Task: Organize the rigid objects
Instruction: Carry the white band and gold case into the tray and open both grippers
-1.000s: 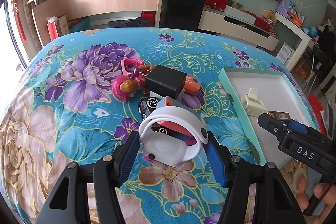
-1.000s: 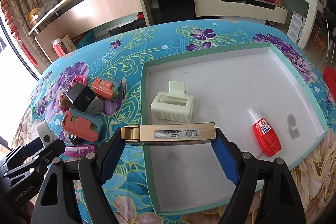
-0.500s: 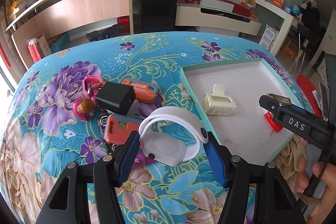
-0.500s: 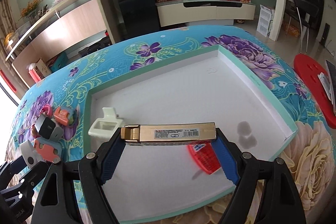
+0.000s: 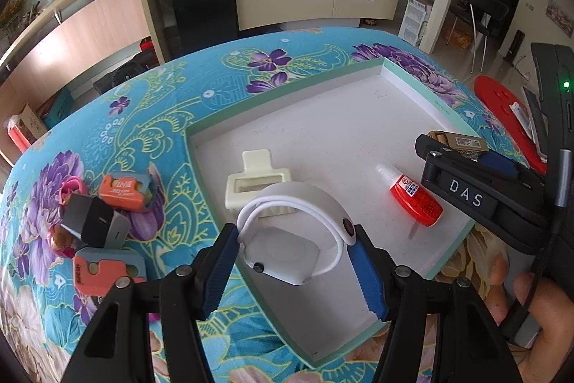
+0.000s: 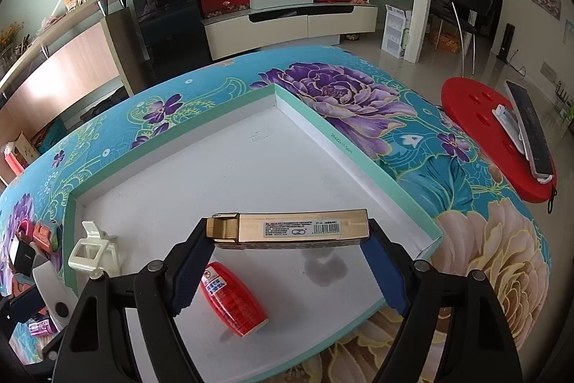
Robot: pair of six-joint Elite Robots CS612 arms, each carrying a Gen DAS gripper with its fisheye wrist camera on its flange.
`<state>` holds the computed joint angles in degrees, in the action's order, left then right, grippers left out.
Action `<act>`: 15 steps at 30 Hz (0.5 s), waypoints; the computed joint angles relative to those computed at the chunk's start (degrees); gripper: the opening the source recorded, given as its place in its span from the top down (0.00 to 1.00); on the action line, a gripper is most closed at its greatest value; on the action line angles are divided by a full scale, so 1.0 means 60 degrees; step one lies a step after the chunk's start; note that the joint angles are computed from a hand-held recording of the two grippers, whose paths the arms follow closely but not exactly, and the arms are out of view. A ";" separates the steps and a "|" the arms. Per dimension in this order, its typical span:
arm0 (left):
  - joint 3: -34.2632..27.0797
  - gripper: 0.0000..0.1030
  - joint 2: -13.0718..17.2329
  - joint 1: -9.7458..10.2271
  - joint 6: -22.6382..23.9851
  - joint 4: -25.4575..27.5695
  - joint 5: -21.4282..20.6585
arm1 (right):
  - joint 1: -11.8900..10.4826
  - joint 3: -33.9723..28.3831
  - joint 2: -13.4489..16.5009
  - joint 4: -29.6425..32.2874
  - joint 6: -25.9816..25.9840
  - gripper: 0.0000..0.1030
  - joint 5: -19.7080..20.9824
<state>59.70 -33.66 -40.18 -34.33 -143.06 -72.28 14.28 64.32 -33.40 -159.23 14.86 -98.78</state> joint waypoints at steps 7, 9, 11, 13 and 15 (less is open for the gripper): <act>-0.0659 0.36 0.0437 -0.0005 0.0123 0.0437 -0.0197 | -0.0047 0.0003 0.0007 0.0205 0.0172 0.20 -0.0022; -0.0815 0.36 0.0538 -0.0026 0.0045 0.0735 -0.0121 | -0.0068 0.0019 -0.0001 0.0219 0.0186 0.20 0.0052; -0.0844 0.36 0.0579 -0.0031 0.0012 0.0784 -0.0131 | -0.0080 0.0018 0.0001 0.0265 0.0213 0.20 0.0102; -0.0865 0.36 0.0604 -0.0027 -0.0040 0.0786 -0.0168 | -0.0077 -0.0022 0.0022 0.0359 0.0183 0.20 0.0122; -0.0860 0.36 0.0611 -0.0026 -0.0041 0.0788 -0.0139 | -0.0077 -0.0049 0.0036 0.0437 0.0161 0.20 0.0140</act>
